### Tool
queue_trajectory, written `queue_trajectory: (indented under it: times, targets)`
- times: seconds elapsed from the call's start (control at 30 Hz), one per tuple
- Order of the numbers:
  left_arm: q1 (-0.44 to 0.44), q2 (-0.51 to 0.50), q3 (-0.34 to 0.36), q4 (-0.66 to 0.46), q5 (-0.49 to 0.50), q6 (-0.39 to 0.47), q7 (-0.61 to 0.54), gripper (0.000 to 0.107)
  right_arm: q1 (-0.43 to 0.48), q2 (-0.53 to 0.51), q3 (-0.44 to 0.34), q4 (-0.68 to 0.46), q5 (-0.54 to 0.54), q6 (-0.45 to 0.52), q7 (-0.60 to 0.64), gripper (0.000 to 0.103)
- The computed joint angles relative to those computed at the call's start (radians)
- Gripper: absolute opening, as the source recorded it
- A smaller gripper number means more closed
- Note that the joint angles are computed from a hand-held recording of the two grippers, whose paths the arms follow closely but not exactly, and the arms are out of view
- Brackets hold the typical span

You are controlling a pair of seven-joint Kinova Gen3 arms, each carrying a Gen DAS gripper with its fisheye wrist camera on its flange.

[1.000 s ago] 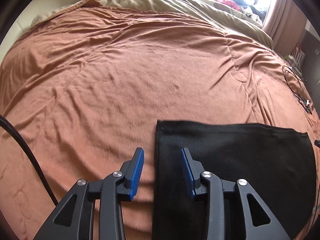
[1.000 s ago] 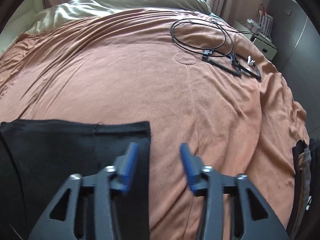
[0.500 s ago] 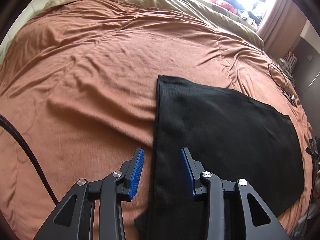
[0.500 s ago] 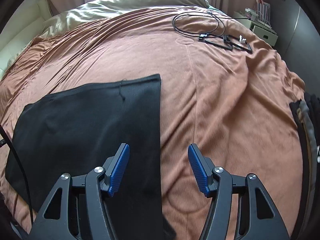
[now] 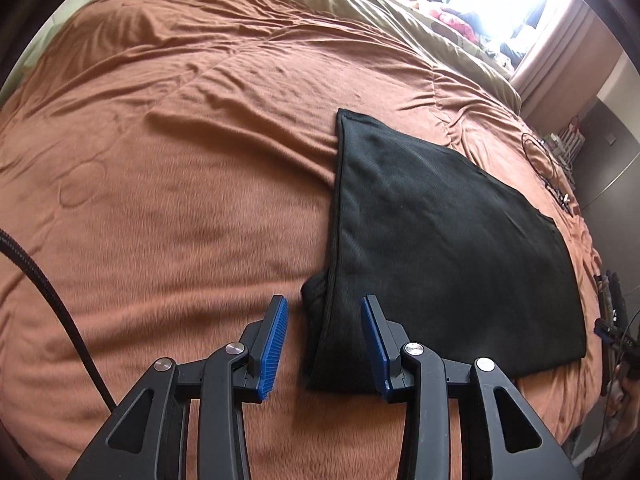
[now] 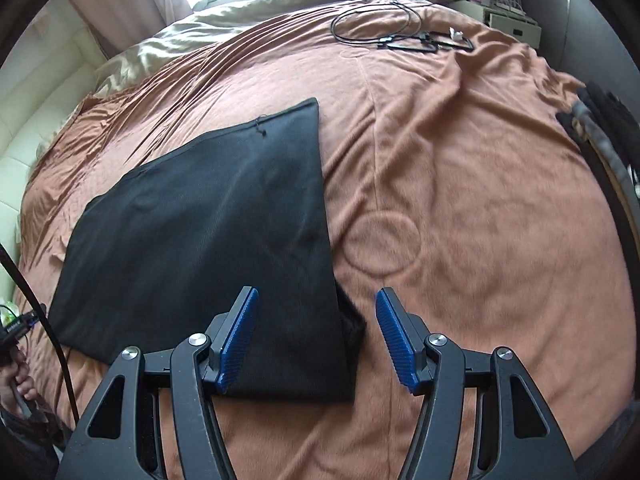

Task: Fold small clothes
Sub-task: 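Close left tool on the folded shirt's side edge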

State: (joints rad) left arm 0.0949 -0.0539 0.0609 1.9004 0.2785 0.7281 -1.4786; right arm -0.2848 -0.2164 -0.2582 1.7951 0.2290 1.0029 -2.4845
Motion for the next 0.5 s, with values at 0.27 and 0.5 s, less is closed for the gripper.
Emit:
queue_trajectory:
  times: [0.27,0.5]
  targets:
    - [0.005,-0.034,0.006,0.064,0.031,-0.018,0.024,0.040,0.013,-0.113,0.041,0.161,-0.164,-0.130,-0.013,0.053]
    - [0.006,-0.031,-0.010,0.081,0.057,-0.015,0.030,0.040,0.043,-0.162,0.085,0.262,-0.291,-0.262,0.026,0.050]
